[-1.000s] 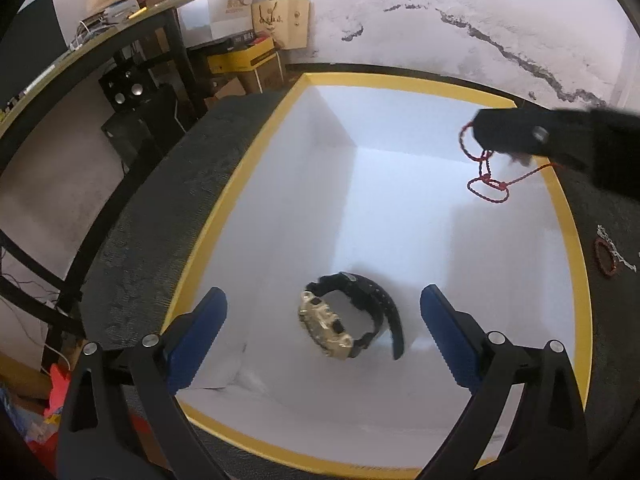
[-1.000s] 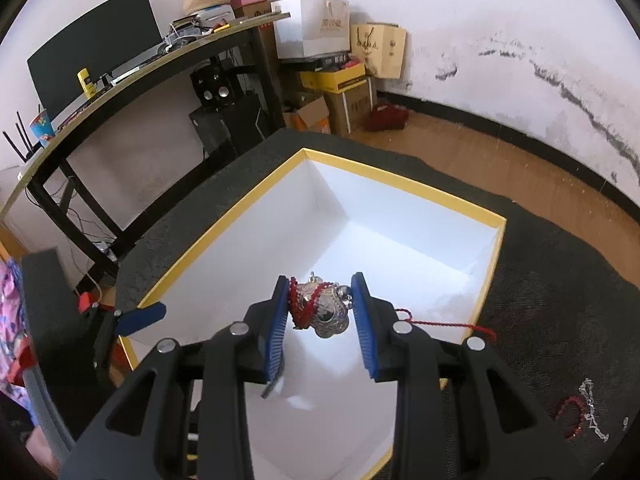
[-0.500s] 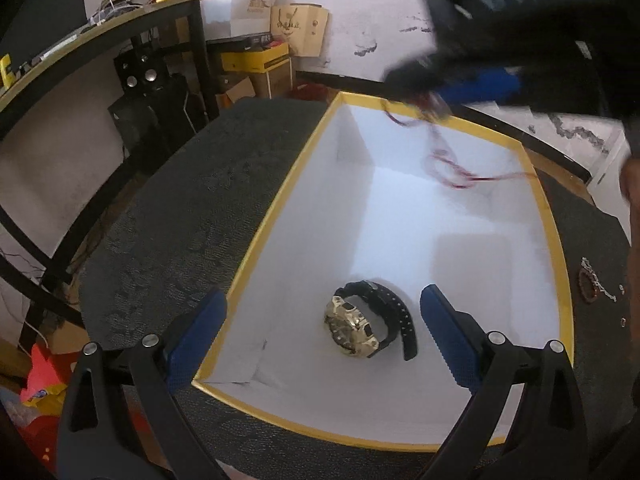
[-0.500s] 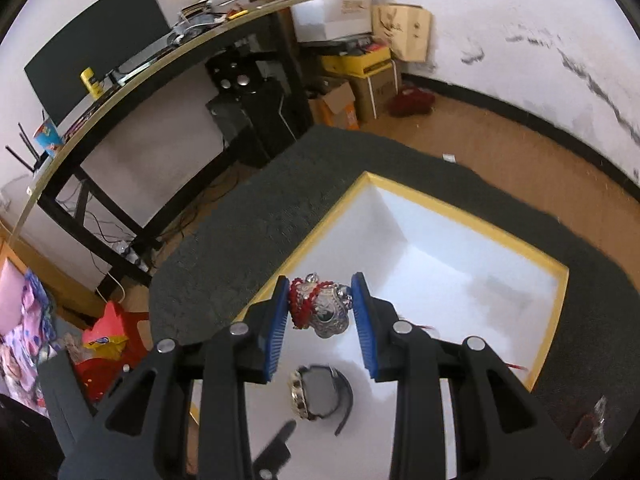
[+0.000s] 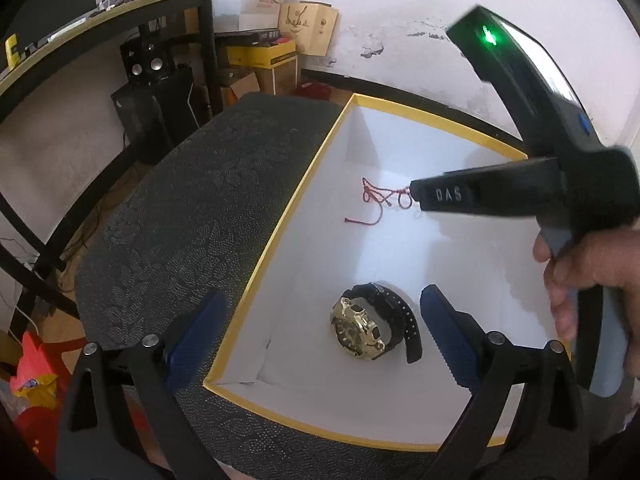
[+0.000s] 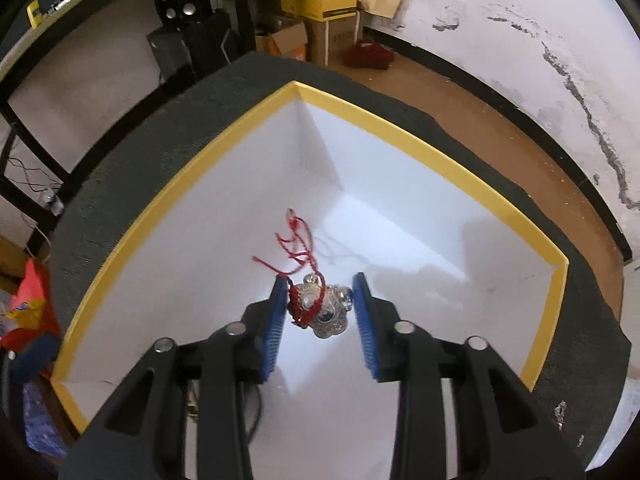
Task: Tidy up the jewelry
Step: 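Open both grippers to drop the watch and pendant in the box, then move both grippers back over the rug toward the bracelet and rings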
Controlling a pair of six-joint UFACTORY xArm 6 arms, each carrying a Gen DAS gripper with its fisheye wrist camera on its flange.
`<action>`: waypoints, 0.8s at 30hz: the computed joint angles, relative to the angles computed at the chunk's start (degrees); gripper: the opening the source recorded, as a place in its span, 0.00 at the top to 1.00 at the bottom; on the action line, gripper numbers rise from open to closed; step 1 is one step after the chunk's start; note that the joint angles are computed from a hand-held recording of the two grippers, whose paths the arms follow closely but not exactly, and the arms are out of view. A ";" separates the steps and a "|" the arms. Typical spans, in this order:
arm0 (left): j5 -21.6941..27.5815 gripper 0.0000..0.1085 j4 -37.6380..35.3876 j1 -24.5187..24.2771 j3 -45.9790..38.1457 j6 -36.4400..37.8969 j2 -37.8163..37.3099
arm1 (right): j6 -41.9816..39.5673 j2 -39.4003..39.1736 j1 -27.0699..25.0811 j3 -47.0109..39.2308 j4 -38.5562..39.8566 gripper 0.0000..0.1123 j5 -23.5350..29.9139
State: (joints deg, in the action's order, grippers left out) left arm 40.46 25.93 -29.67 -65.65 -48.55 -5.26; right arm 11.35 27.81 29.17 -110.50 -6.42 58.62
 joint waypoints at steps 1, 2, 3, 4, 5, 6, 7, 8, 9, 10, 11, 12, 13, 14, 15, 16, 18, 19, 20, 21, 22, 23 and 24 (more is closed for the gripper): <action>-0.07 0.13 -0.01 -0.08 -0.10 -0.06 0.01 | 0.13 -0.75 -0.18 1.10 0.18 0.28 -0.87; -0.08 0.13 0.34 -0.23 -0.24 -0.32 0.02 | -0.11 -2.10 -0.51 2.99 0.83 0.21 -2.64; -0.29 0.13 0.47 -0.11 -0.07 -0.27 -0.15 | -0.46 -2.72 -0.70 3.73 1.14 0.17 -3.42; -0.39 0.13 0.79 -0.28 -0.15 -0.63 -0.15 | -0.75 -4.05 -0.92 5.12 1.30 0.17 -4.25; -0.41 0.13 0.89 -0.49 -0.34 -0.87 -0.02 | -1.28 -5.61 -1.25 6.50 2.10 0.17 -4.65; -0.59 0.12 1.00 -0.68 -0.34 -1.08 -0.02 | -1.66 -7.19 -1.55 8.13 2.87 0.17 -5.39; -0.90 0.11 1.01 -0.97 -0.47 -1.24 0.08 | -1.96 -10.40 -2.10 11.45 3.43 0.16 -7.49; -1.27 0.11 1.02 -1.18 -0.44 -1.37 0.07 | -2.07 -13.65 -2.65 14.96 3.13 0.16 -9.64; -1.75 0.11 1.12 -1.53 -0.50 -1.67 0.09 | -1.64 -17.79 -3.40 19.50 2.19 0.15 -12.30; -1.99 0.11 1.31 -1.86 -0.66 -1.95 0.20 | -1.45 -20.42 -4.08 22.27 1.85 0.14 -14.06; -2.19 0.11 1.65 -2.40 -1.31 -2.27 0.70 | -1.09 -24.76 -5.37 26.91 1.63 0.14 -16.42; -2.17 0.11 1.82 -2.99 -2.10 -2.41 1.30 | -0.78 -27.70 -6.30 30.02 1.58 0.14 -17.76; -2.02 0.11 1.20 -3.67 -3.12 -1.82 2.03 | -0.78 -32.85 -8.23 35.53 2.39 0.14 -19.86; -1.70 0.11 0.44 -4.24 -4.14 -1.05 2.73 | -0.49 -37.39 -10.17 40.37 2.85 0.14 -21.50; -1.54 0.11 -0.38 -5.12 -5.43 -0.37 3.61 | 0.35 -40.87 -11.63 44.10 2.52 0.14 -22.66; -1.75 0.11 -0.61 -6.16 -6.79 -0.29 4.62 | 1.16 -45.90 -14.27 49.37 2.41 0.14 -24.28; -2.05 0.11 0.43 -8.81 -10.41 -0.81 7.23 | 2.89 -53.50 -19.49 57.07 0.70 0.14 -25.34; -2.13 0.11 1.42 -10.08 -11.93 -1.55 8.35 | 3.86 -57.76 -23.23 61.39 -0.69 0.14 -25.55; -2.64 0.11 2.33 -11.63 -13.96 -2.05 9.93 | 3.94 -60.33 -25.91 64.26 -0.97 0.14 -25.89; -3.27 0.11 2.75 -13.26 -16.38 -1.90 11.89 | 3.96 -63.40 -29.37 67.55 -1.49 0.14 -25.94; -3.53 0.11 3.04 -14.92 -19.18 -1.51 14.21 | 3.85 -65.56 -31.66 69.96 -1.93 0.14 -26.00; -3.57 0.11 3.35 -16.02 -21.30 -1.31 16.01 | 2.54 -68.56 -35.60 73.54 -1.92 0.14 -26.53; -3.40 0.11 3.57 -17.45 -24.25 -0.76 18.56 | 0.94 -70.38 -38.56 75.99 -1.31 0.14 -26.85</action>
State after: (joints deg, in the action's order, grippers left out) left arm 37.06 29.50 -47.12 -89.89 -49.31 13.30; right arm 12.29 -42.56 -9.40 -34.51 -7.73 31.77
